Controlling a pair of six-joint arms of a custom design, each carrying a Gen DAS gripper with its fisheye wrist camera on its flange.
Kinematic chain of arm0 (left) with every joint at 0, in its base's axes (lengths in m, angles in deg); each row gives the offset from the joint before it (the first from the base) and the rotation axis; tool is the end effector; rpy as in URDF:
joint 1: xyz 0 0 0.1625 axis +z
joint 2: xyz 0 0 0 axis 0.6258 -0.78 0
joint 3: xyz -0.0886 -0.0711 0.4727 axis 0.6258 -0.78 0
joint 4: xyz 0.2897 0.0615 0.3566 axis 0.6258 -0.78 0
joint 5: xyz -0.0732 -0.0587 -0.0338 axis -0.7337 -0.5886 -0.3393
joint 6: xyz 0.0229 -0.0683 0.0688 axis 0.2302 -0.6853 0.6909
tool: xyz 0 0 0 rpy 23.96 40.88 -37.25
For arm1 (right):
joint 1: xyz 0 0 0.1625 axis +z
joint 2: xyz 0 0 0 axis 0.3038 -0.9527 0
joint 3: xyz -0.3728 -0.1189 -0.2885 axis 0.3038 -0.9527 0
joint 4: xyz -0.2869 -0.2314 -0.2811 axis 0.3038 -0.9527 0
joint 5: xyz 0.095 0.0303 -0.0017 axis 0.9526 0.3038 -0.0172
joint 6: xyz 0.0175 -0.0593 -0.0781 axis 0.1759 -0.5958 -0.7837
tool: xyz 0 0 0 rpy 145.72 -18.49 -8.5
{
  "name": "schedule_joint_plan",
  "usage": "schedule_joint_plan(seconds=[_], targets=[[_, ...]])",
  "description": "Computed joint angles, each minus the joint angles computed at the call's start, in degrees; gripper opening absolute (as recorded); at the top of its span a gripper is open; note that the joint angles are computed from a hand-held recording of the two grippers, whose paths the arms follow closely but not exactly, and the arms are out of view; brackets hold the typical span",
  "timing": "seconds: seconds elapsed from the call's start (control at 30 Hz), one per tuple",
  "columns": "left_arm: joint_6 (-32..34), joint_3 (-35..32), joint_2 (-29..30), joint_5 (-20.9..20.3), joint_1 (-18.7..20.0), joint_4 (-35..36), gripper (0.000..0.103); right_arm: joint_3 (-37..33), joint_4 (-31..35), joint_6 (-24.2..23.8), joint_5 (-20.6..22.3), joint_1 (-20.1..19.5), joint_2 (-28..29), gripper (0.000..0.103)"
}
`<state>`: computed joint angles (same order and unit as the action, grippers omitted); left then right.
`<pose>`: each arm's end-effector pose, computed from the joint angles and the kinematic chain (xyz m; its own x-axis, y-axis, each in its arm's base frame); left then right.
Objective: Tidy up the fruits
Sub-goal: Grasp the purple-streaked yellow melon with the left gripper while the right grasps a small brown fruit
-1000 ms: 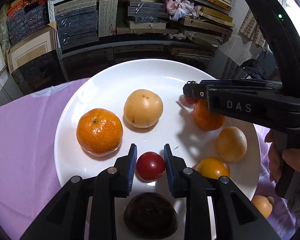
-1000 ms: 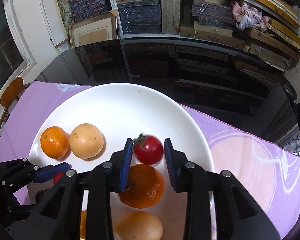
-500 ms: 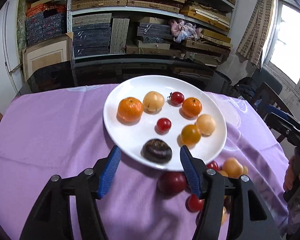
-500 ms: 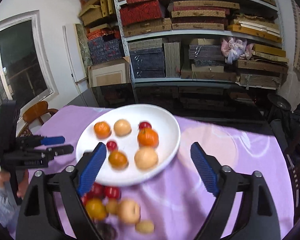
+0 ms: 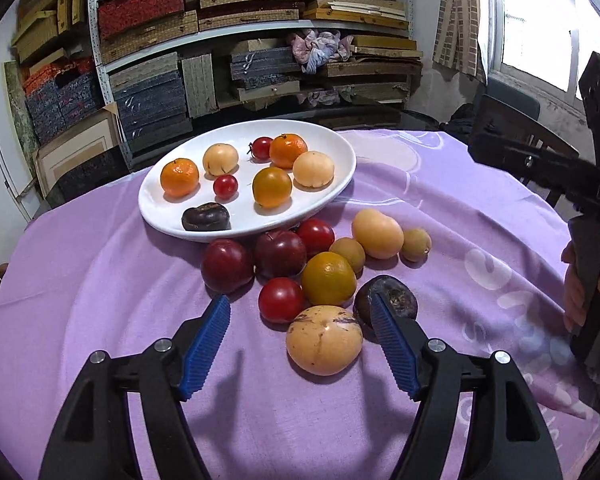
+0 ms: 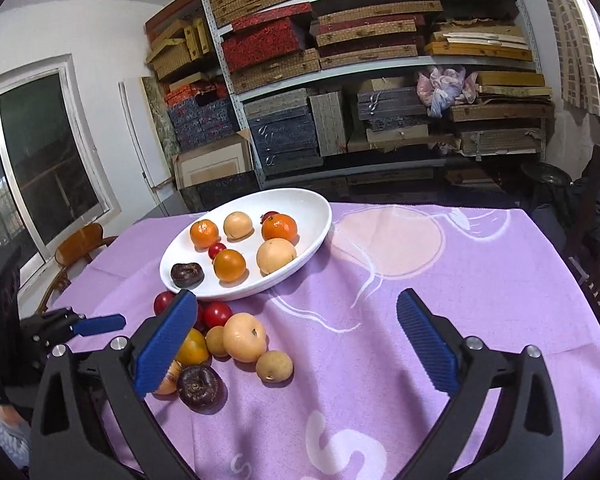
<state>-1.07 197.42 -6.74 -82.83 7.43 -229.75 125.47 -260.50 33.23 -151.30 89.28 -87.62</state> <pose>-0.0977 -0.4113 0.2240 -0.6485 0.1623 -0.7437 0.6109 0.6939 -0.3813 0.2701 -0.4856 0.1064 -0.8013 -0.4475 0.3970 -0.5971 0.5568 -0.5775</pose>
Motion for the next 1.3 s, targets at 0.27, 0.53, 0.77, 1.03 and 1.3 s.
schedule_joint_plan(seconds=[0.27, 0.53, 0.77, 1.03, 1.3], targets=[[1.24, 0.07, 1.53, 1.44, 2.39, -2.73, 0.085, -0.06, 1.49, 1.42, 0.51, -0.49, -0.71, 0.099], [2.41, 2.03, -2.38, 6.85, 2.91, -1.80, 0.093, -0.35, 2.37, 1.60, -0.14, -0.37, -0.47, 0.099], [0.82, 2.10, -3.93, 4.39, 2.74, 1.60, 0.092, -0.76, 3.00, 1.45, -1.22, -0.11, 0.19, 0.099], [1.01, 1.11, -1.60, 4.33, 4.54, -0.71, 0.085, -0.62, 3.22, 1.77, -0.89, -0.37, -0.03, 0.099], [-0.63, 0.66, -5.34, 6.08, 6.84, 2.60, 0.083, -0.66, 3.63, 1.41, -1.19, -0.05, 0.06, 0.099]])
